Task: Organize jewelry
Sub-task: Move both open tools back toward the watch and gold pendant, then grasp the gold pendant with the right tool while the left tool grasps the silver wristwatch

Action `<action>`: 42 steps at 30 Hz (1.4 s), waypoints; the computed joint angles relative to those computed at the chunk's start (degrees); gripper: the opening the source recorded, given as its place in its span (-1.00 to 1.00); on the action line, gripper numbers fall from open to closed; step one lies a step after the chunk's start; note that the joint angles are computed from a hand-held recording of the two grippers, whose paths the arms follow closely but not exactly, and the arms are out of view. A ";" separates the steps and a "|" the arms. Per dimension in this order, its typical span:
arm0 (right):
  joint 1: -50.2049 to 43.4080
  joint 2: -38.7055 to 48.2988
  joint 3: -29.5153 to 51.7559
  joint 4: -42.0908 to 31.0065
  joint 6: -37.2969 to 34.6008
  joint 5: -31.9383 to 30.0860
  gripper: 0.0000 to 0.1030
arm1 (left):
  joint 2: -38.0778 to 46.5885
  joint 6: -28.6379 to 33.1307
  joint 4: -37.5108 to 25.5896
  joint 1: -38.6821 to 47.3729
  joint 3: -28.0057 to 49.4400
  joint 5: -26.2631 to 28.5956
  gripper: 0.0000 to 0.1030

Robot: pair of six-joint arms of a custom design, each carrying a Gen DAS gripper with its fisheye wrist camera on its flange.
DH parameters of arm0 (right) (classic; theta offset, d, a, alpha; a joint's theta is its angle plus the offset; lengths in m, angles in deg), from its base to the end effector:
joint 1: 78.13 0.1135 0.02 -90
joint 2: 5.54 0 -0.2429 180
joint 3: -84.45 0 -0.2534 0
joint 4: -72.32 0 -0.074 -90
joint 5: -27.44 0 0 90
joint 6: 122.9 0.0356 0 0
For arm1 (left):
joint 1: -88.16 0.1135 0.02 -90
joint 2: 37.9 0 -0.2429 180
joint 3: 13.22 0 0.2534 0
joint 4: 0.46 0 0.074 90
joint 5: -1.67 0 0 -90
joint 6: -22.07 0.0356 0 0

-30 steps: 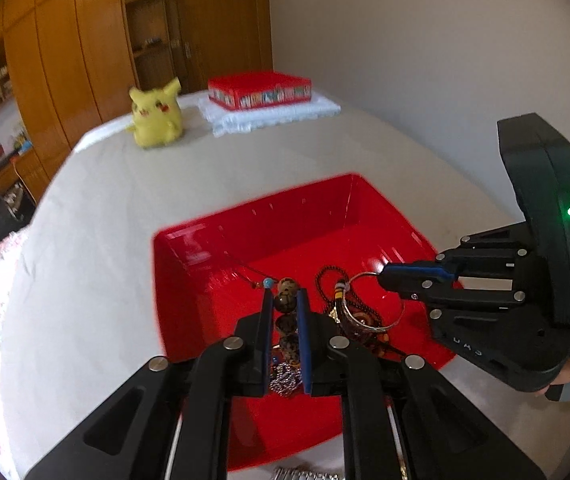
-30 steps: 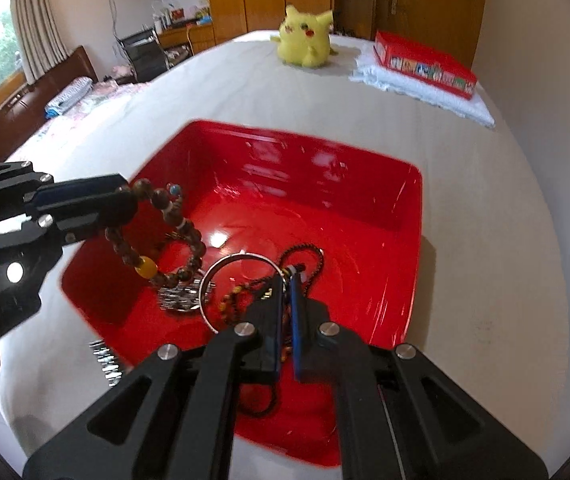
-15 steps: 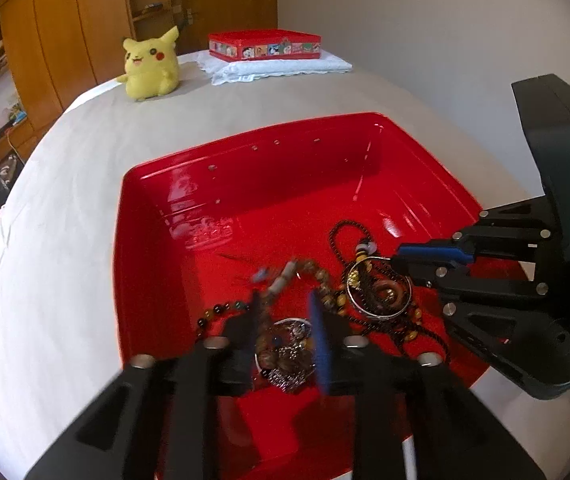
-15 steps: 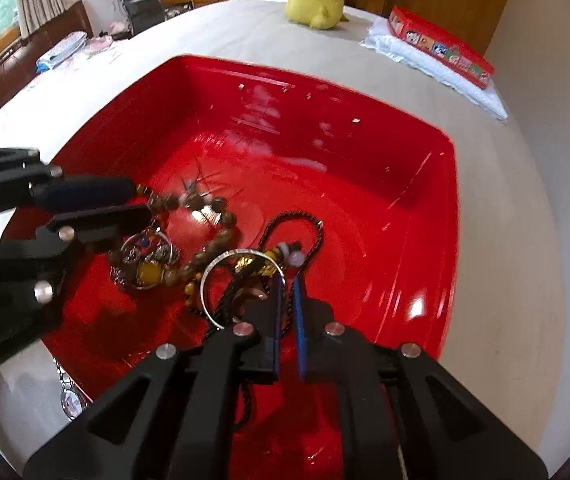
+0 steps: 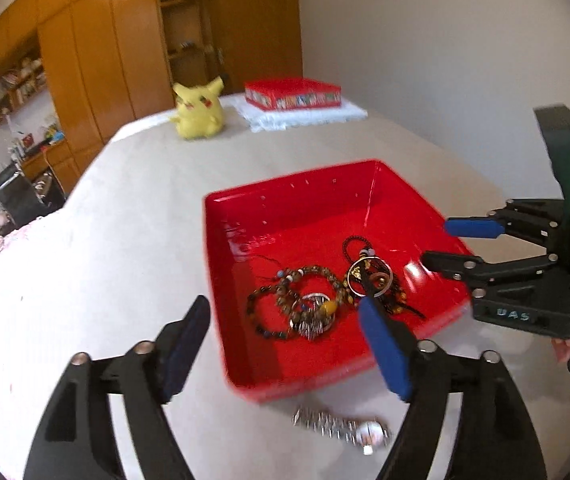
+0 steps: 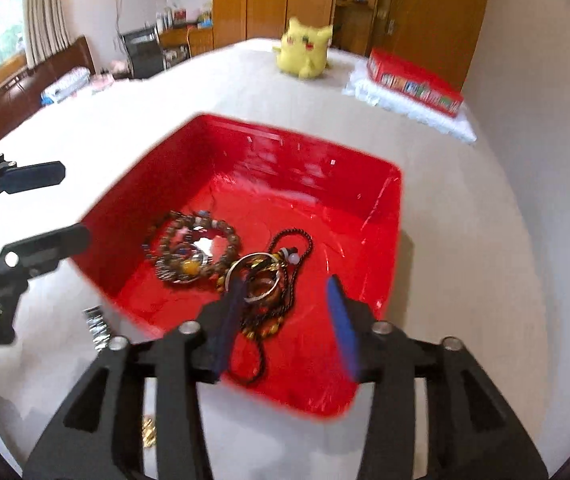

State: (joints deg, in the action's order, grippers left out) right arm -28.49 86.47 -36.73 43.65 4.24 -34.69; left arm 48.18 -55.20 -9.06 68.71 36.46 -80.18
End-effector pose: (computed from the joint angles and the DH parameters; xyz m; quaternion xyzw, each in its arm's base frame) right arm 0.2007 0.2104 0.1245 -0.0443 0.9422 -0.0077 0.3319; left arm 0.2667 -0.0995 0.1282 0.2815 0.8779 -0.0879 0.3772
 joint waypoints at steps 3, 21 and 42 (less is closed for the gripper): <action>5.58 -6.00 -3.36 -2.17 3.97 4.03 0.18 | -9.39 0.21 -2.05 2.95 -6.44 2.28 0.72; 31.56 8.40 -4.04 1.13 31.91 7.27 0.26 | -19.54 -4.85 3.79 3.60 -29.51 -1.10 0.83; 22.24 18.79 1.62 9.82 18.50 1.07 -0.19 | -2.64 -7.66 14.37 2.46 -25.15 -2.01 0.83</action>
